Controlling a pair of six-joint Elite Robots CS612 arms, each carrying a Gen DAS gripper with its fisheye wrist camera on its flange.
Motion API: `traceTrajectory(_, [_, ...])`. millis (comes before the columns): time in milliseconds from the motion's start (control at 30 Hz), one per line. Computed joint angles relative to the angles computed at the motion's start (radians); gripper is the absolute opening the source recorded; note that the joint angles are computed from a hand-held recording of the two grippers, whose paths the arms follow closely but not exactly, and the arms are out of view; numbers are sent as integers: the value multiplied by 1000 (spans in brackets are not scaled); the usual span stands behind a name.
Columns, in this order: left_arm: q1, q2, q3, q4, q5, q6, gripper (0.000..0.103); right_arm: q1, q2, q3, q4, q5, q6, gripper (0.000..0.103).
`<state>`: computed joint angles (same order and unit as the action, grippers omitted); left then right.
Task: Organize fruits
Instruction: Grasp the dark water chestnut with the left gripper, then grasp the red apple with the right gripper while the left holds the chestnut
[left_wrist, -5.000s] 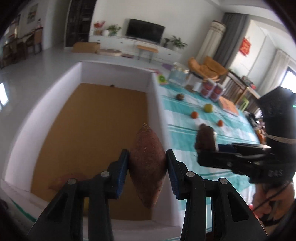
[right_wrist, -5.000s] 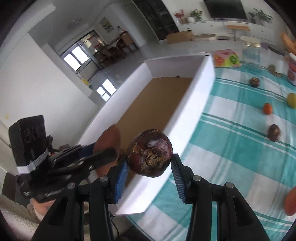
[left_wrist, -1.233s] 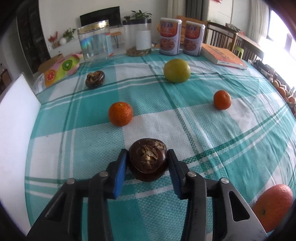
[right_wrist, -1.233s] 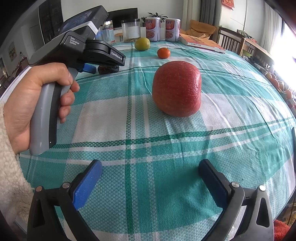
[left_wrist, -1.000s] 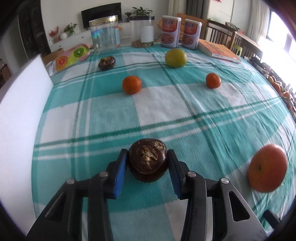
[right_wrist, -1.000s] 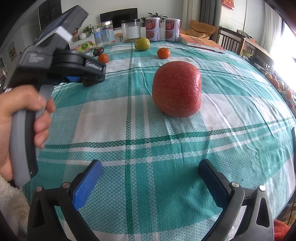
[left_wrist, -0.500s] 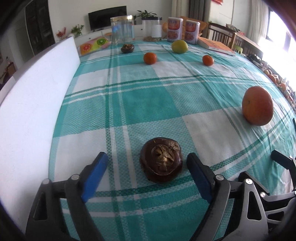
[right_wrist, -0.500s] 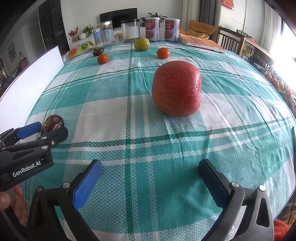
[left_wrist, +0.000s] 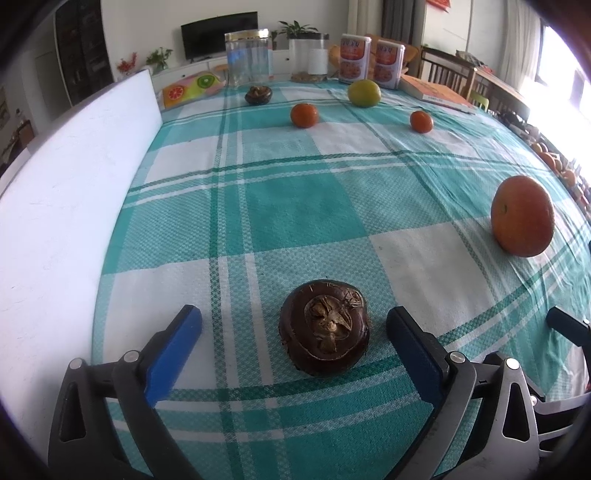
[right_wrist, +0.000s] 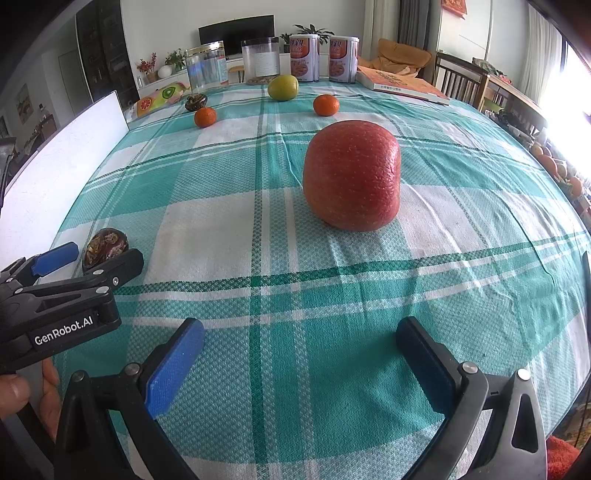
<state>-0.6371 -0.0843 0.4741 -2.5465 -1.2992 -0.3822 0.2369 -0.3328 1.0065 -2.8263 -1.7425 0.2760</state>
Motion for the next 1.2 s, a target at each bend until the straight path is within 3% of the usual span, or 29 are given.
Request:
traceTrajectory(133, [0,1,-2,0,0,-1,101,-19,-20,51,-90,64,72,103])
traceTrajectory(300, [0,2,-4,1,0,-1,101,-37,-48,135,-281,-25,249,103])
traceTrajectory(367, [0,2,-4,2,1,0,102,-51,-53,153,-329,-23,317,103])
traceTrajectory(500, [0,2,-4,2,0,0,102,-88,-37,149,-395,108,404,103])
traceTrajectory(667, [0,4,-8,6,3,-1,102,-111,19,59,-448,261,401,103])
traceTrajectory(833, [-1,6,-10,7,5,-3,103,-120,75,-63,-333,351,370,103])
traceTrajectory(967, [-1,6,-10,7,4,-3,103,-115,92,-103,-306,342,333,100])
traceTrajectory(1000, [-1,6,-11,7,4,-3,103,-116,95,-108,-301,354,322,88])
traceTrajectory(1033, [-1,6,-11,7,4,-3,103,-115,95,-114,-271,353,308,70])
traceTrajectory(1133, [-1,7,-12,8,4,-3,103,-113,86,-98,-272,339,282,68])
traceTrajectory(1200, [-1,7,-12,8,4,-3,103,-99,62,-67,-255,274,216,68])
